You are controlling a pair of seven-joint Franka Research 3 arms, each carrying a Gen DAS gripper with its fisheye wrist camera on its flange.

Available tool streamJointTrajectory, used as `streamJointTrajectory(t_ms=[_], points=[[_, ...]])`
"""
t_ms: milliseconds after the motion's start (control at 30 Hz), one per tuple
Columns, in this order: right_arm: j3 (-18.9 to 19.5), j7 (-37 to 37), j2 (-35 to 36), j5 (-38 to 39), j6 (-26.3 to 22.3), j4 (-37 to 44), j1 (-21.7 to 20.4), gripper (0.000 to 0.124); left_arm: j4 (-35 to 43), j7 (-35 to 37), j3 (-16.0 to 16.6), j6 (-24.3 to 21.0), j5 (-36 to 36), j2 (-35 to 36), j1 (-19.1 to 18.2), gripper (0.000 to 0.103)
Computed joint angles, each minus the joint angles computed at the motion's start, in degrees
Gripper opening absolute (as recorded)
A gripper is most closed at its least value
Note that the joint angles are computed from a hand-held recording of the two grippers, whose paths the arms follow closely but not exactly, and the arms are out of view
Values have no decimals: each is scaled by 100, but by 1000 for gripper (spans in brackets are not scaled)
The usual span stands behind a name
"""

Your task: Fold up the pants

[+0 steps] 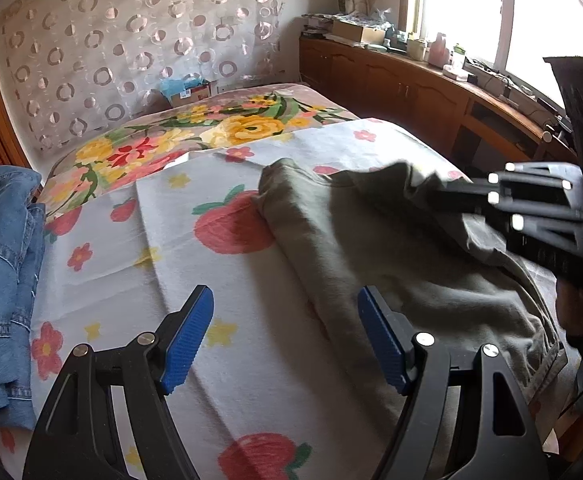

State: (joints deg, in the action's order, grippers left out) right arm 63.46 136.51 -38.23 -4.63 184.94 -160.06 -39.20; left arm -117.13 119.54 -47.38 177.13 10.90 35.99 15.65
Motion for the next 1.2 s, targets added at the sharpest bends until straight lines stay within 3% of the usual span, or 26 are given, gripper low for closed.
streamJointTrajectory(t_ms=[267, 767, 967, 1200], points=[[-561, 296, -535, 87, -278, -535, 246, 4, -67, 27, -68, -53, 2, -2, 20, 76], [-808, 1134, -611, -791, -1323, -199, 325, 4, -355, 119, -325, -8, 9, -59, 285, 76], [-1214, 1614, -989, -910, -1724, -518, 1252, 14, -606, 118, -599, 53, 108, -71, 612, 76], [-1509, 2379, -1655, -814, -2631, -1058, 3088, 14, -1166, 30, -1146, 236, 485, -96, 1326, 76]])
